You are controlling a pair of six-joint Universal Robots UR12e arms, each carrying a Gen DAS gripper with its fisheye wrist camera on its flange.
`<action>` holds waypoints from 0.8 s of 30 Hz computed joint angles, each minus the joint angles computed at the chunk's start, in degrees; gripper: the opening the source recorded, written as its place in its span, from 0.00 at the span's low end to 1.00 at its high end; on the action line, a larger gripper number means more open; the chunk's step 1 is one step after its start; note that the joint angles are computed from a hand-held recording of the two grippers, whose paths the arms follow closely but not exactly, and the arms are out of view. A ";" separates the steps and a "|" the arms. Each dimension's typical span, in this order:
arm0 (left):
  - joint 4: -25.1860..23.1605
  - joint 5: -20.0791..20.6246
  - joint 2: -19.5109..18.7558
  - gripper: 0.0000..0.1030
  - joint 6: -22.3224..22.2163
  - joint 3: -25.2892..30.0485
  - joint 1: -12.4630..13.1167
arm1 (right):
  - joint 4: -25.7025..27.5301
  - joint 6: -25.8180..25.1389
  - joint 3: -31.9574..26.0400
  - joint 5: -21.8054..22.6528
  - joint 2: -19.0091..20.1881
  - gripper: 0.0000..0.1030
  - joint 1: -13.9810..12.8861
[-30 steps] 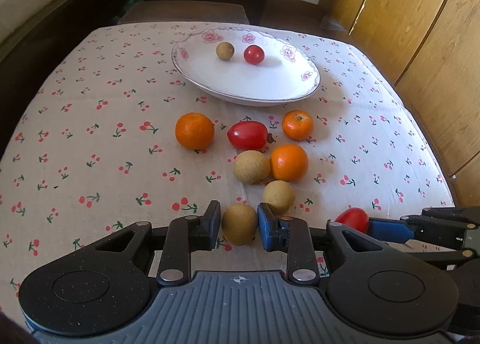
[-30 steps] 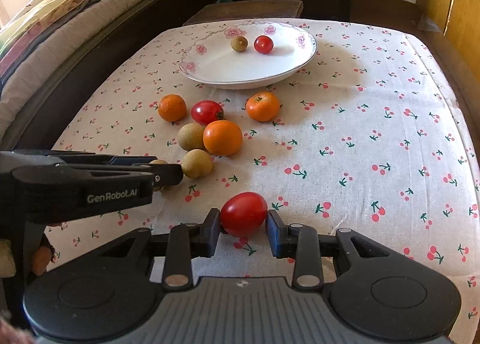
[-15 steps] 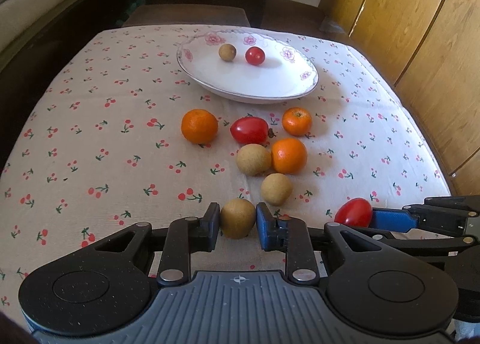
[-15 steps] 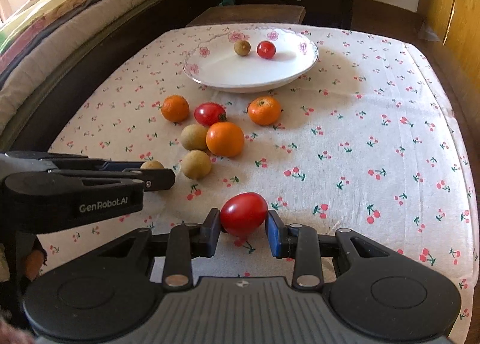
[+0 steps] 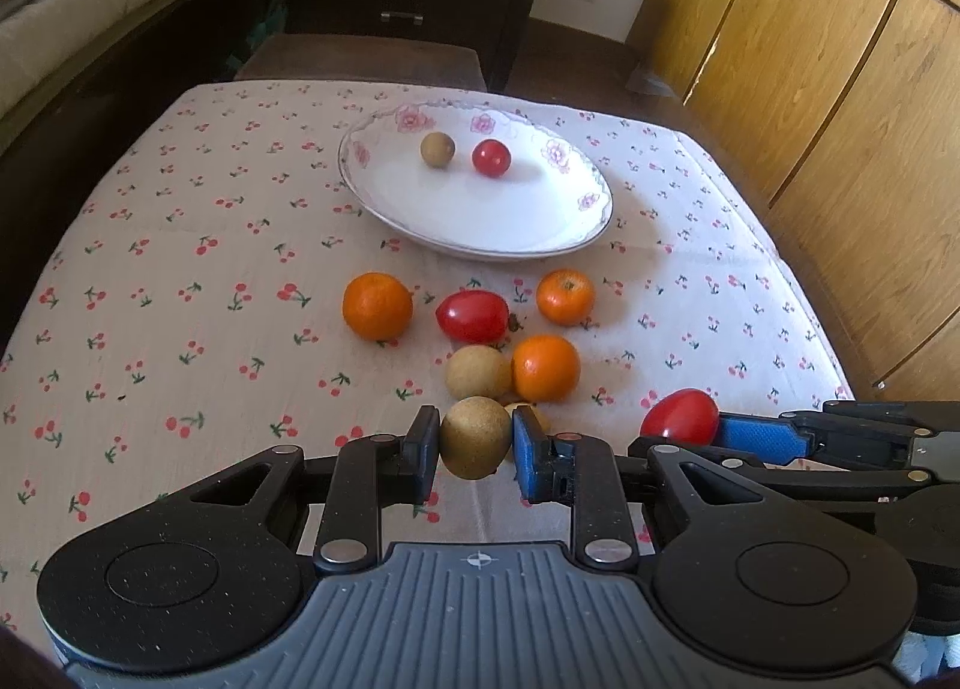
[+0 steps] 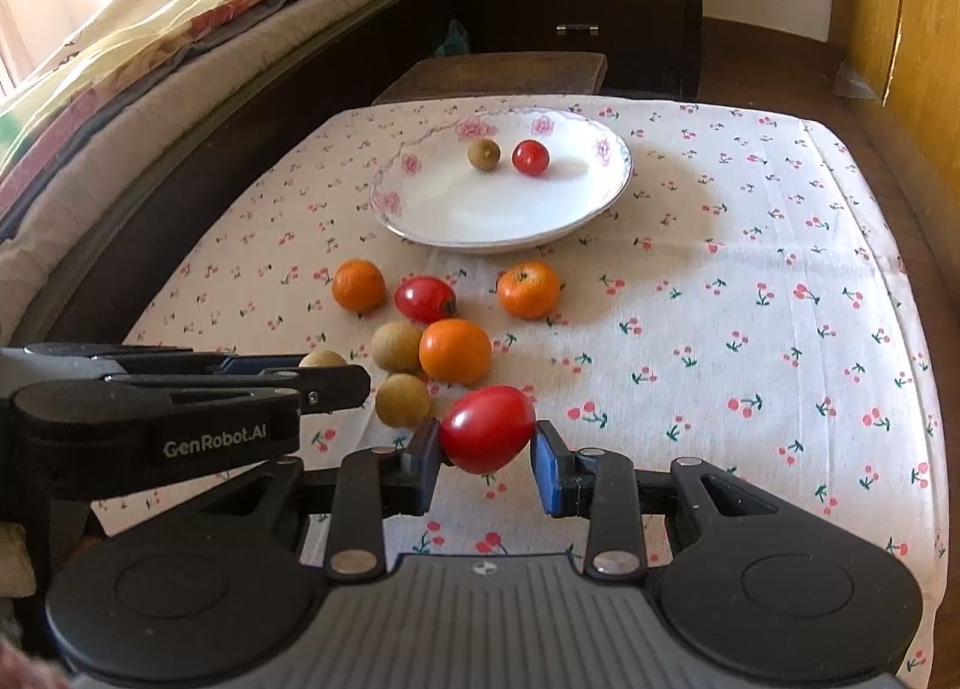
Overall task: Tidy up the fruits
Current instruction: 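Carry the brown fruit in the left gripper while the right carries the tomato to the bowl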
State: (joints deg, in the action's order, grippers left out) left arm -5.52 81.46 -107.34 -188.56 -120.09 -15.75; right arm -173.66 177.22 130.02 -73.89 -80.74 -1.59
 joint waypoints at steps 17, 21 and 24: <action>2.09 -1.60 -1.11 0.32 -1.46 2.32 0.42 | -3.43 2.06 -2.08 0.57 1.14 0.33 -0.23; 2.35 -1.35 -2.03 0.32 -1.75 3.93 0.44 | -3.84 2.92 -3.77 0.60 2.29 0.33 -0.50; 2.18 -1.04 -2.97 0.32 -1.74 5.52 0.42 | -3.91 3.08 -5.16 0.43 3.32 0.33 -0.61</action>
State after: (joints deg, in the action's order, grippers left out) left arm -3.34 80.42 -110.31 -190.30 -114.57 -15.34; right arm -177.57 180.30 124.86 -73.46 -77.43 -2.20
